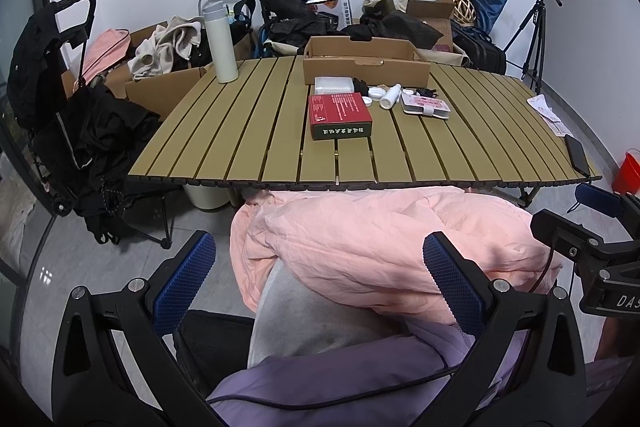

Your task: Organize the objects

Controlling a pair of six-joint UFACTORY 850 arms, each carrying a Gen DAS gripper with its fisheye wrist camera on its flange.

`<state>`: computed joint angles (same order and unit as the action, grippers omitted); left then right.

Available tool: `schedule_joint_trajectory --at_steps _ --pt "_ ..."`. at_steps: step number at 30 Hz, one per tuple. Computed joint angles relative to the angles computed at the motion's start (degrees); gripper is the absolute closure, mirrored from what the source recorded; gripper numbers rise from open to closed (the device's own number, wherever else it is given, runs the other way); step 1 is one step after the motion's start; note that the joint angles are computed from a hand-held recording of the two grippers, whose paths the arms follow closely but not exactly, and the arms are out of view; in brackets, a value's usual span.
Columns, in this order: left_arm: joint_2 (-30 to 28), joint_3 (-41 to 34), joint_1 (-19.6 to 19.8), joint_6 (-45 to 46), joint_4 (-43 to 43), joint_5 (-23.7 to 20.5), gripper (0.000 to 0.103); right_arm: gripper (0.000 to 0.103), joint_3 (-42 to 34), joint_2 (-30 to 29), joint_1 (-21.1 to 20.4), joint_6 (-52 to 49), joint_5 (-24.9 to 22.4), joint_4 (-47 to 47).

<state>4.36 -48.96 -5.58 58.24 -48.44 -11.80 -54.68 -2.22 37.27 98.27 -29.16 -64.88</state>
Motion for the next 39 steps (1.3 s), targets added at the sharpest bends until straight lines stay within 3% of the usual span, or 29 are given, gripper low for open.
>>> schedule_joint_trajectory --at_steps 5,8,15,18,21,23,25,28,30,31,33,35,36,39 --pt "-0.08 0.03 -0.03 -0.1 0.1 0.04 0.0 0.0 0.28 0.13 -0.15 0.62 0.49 -0.09" --pt "-0.29 0.03 0.03 -0.41 0.46 -0.04 0.0 0.0 1.61 0.99 -1.28 4.07 3.98 -1.38" --pt "-2.14 -1.48 -0.1 0.8 0.54 1.51 0.0 0.0 1.69 0.46 -2.39 3.02 6.87 -0.8" --pt "-4.69 -4.27 0.95 7.3 -4.36 -0.99 0.0 0.001 1.16 -0.17 -3.3 1.45 9.28 -1.79" --pt "-8.52 -7.67 2.58 24.13 -18.07 -5.74 0.0 0.001 0.19 -1.29 -3.93 4.36 7.79 -7.85" --pt "-10.82 -9.62 2.36 29.07 -22.63 -4.49 0.0 0.001 -1.61 -3.05 -5.07 3.34 7.27 -8.91" --pt "-14.37 -13.04 1.42 25.54 -17.6 -2.27 0.0 0.001 -5.06 -5.57 -7.66 -6.61 9.02 -0.79" --pt "-21.0 -20.9 1.22 13.56 -6.34 -5.38 0.0 0.001 -10.66 -10.61 -12.67 -24.6 15.14 16.11" --pt "-25.76 -26.31 1.14 8.53 -3.45 -6.36 0.001 0.001 -14.17 -14.92 -15.35 -36.59 21.29 27.15" --pt "-28.4 -29.54 1.21 5.74 -1.69 -8.17 0.002 0.003 -17.18 -17.92 -16.22 -42.59 21.92 32.78" --pt "-33.05 -35.02 1.29 3.62 -1.93 -10.77 0.003 0.018 -23.81 -23.34 -17.17 -54.58 18.05 44.6" --pt "-37.37 -40.36 1.08 0.79 -0.7 -12.9 0.012 0.038 -31.3 -29.15 -18.12 -66.57 13.06 56.4" --pt "-39.89 -43.54 0.97 -1.29 0.8 -14.87 0.016 0.039 -35.83 -32.62 -18.88 -72.57 10.25 62.4" --pt "-48.78 -54.93 0.43 -7.56 6.07 -21.37 0.03 0.04 -44.39 -39.59 -20.81 -84.31 8.18 74.92"
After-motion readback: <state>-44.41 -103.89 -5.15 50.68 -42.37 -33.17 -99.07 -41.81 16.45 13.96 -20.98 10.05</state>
